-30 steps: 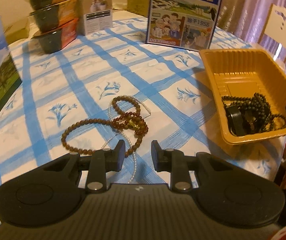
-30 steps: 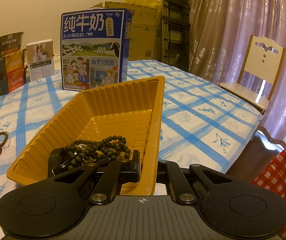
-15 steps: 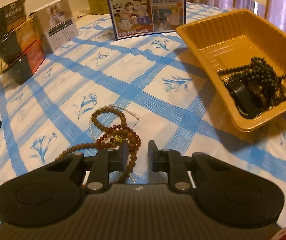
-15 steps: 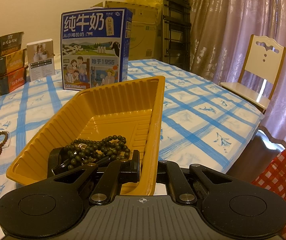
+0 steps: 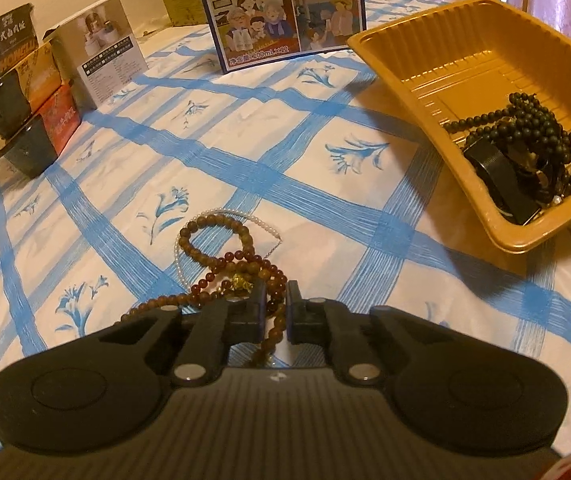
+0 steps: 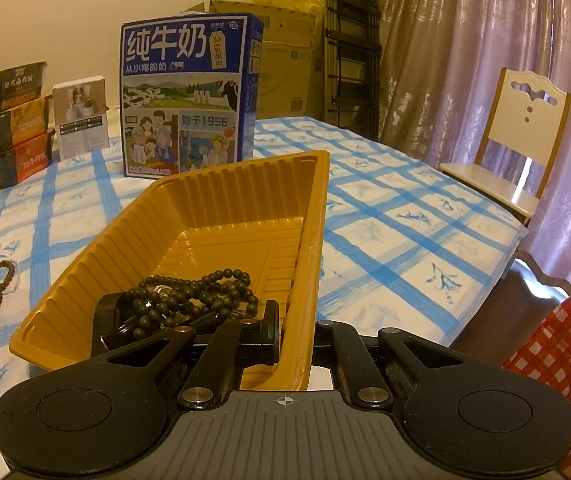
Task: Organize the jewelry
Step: 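Lower the left tool and grasp the brown bead bracelet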
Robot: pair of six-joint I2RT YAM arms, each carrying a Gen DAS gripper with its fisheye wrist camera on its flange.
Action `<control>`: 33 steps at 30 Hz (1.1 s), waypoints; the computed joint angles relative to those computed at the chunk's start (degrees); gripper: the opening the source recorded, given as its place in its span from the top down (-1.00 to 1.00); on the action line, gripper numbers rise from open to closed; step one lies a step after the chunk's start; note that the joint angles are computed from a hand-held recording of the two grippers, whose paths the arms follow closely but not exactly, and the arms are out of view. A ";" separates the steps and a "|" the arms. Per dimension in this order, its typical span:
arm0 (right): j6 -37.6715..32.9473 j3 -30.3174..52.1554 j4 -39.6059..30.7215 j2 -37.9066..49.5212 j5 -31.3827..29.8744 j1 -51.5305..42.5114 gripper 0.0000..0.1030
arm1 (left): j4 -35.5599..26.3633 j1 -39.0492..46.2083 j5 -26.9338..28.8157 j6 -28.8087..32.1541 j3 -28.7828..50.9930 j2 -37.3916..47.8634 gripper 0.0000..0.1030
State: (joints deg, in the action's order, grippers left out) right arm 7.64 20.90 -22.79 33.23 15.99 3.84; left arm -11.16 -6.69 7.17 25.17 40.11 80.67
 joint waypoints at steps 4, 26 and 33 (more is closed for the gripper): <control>0.01 0.08 -0.11 0.02 -0.05 -0.07 0.87 | -0.25 0.48 0.85 -0.36 0.21 -0.01 0.92; 0.02 -0.08 -0.01 0.00 -0.04 -0.04 0.87 | -5.80 5.01 6.54 -4.34 1.45 -6.53 0.92; 0.01 0.02 0.08 0.20 0.00 0.01 0.87 | -7.30 5.71 7.18 -4.82 2.68 -8.30 0.92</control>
